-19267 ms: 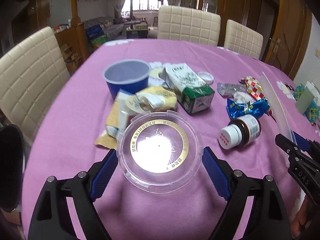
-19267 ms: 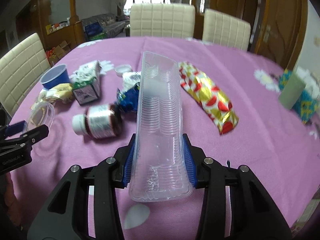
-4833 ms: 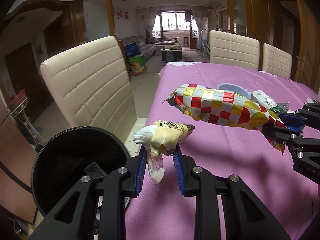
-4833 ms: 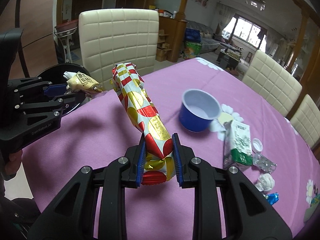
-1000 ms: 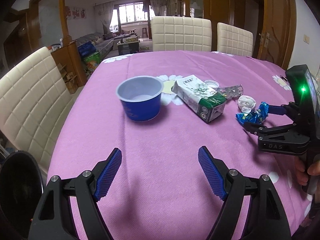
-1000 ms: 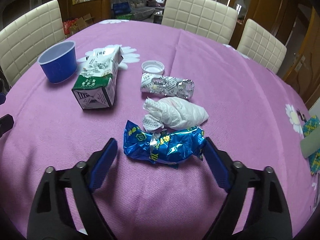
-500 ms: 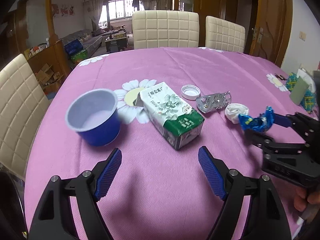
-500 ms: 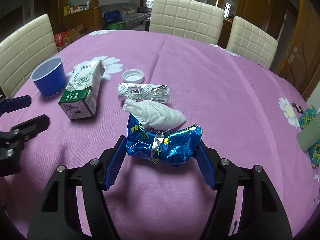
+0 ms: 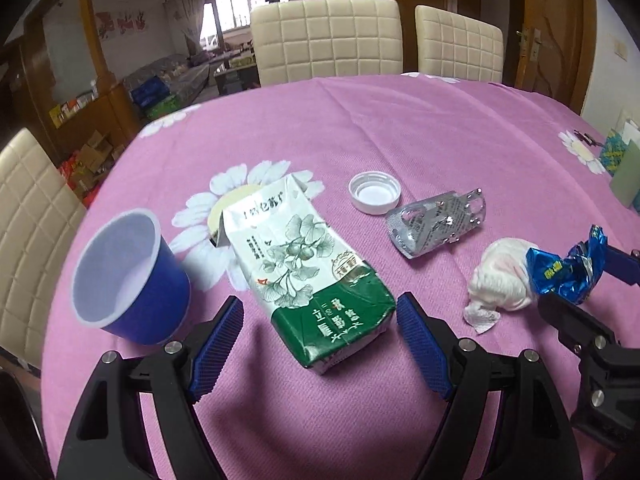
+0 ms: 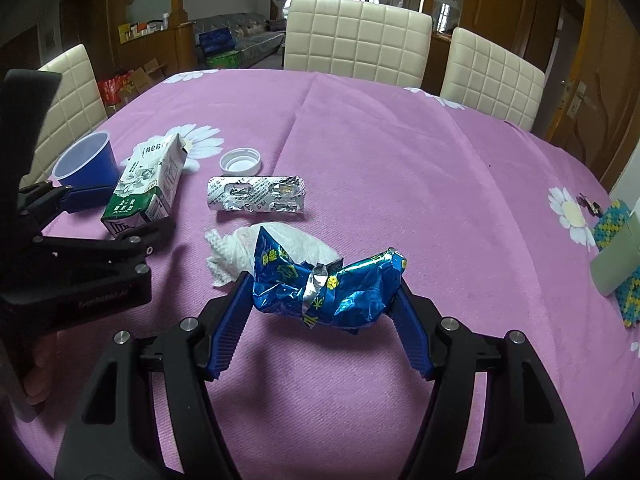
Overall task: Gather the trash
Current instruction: 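Grasp the blue foil wrapper with right tool, then grasp the green-white milk carton with left tool while right tool holds wrapper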
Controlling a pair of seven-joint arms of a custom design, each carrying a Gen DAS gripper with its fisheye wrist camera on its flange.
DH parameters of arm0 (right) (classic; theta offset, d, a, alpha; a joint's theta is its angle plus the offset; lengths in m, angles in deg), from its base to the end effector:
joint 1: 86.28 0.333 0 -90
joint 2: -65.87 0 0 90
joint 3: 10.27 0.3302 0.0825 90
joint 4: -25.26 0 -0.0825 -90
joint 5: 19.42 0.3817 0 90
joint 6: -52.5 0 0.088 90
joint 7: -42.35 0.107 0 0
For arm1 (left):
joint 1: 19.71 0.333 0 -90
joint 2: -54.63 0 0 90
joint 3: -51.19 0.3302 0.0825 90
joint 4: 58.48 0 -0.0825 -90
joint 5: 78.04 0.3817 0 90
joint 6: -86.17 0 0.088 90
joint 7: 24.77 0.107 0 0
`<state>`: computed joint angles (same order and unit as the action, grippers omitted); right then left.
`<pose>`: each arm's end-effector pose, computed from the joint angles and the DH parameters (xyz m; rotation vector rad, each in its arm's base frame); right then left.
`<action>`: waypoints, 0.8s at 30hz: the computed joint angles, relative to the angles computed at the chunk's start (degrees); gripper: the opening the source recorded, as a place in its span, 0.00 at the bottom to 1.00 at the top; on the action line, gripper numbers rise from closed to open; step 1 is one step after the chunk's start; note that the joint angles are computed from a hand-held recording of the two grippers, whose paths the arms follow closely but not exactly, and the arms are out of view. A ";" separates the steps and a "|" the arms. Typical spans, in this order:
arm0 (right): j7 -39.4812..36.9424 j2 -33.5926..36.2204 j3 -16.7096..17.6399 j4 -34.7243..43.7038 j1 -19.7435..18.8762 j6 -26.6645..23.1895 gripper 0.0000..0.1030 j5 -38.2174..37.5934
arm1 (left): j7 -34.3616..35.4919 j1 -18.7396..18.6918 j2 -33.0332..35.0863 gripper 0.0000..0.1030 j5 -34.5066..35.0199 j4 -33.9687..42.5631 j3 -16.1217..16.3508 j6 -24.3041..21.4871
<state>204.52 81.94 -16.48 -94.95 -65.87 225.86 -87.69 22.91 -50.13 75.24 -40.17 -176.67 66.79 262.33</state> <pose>0.5584 0.2161 0.3425 -1.9301 1.6565 -0.7038 0.5916 -0.2195 0.3403 -1.6122 2.0034 -0.6459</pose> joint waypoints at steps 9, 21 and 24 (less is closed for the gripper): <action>-2.72 0.12 0.02 -0.18 0.58 1.70 0.65 1.86 | -2.06 -12.43 -2.21 0.50 5.09 -5.54 14.68 8.18; -2.47 -0.26 0.34 0.69 2.74 1.49 0.65 -1.33 | 1.92 -29.66 -2.64 0.50 2.39 -11.18 33.30 13.49; -2.99 -0.43 1.02 0.79 2.73 1.11 0.65 -1.31 | 3.81 -31.32 -2.86 0.50 0.47 -12.13 35.06 14.05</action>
